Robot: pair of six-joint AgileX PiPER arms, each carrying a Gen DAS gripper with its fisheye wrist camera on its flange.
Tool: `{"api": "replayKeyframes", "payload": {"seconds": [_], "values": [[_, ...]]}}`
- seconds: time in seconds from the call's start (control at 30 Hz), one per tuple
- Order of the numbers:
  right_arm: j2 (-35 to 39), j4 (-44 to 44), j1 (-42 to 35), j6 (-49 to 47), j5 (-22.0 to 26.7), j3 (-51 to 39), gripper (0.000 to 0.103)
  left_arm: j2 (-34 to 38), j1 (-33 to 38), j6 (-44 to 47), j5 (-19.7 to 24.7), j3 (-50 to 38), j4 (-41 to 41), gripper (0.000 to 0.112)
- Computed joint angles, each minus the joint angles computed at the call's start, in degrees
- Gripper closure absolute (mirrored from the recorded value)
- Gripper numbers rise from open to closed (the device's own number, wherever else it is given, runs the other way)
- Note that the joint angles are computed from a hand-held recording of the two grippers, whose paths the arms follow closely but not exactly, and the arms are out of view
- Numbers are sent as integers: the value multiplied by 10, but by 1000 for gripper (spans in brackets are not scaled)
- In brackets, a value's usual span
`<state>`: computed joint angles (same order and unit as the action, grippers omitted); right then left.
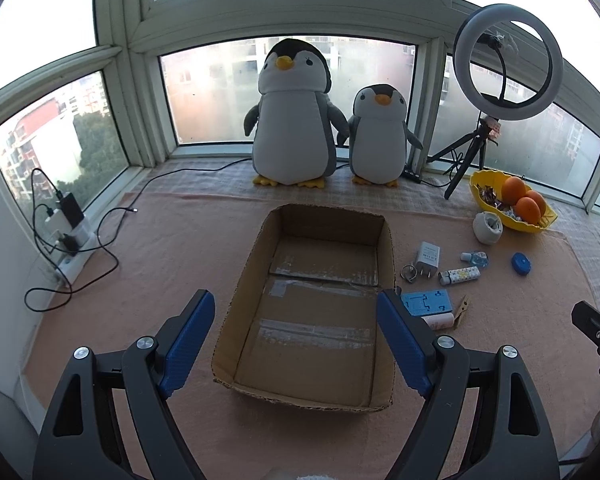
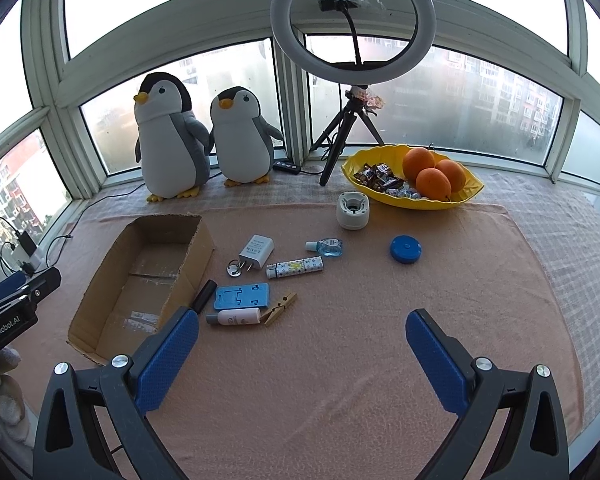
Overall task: Organize rigid objects
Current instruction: 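Move the right tool toward the blue round tape measure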
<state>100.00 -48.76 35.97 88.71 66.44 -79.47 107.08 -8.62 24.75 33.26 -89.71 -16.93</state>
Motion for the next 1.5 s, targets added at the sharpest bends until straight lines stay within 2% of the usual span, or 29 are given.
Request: {"api": "replayKeyframes", "payload": {"seconds": [0.33,0.47,0.73,0.97,1.23,1.5], "values": [[-3,6,-14,10,-23,23,1,83,32,-78,29,-71,82,29],[-3,16,-20,20,-43,40,1,131,42,-99,68,-120,106,29],[5,43,-15,54,-118,84,1,215,46,-126,132,-206,132,29],[9,71,-11,73,-174,111,1,250,42,-135,155,-240,145,30],[-4,91,-21,65,-246,137,1,268,35,-130,168,-262,149,38],[-12,98,-29,63,-291,156,5,288,29,-134,189,-283,156,57]]}}
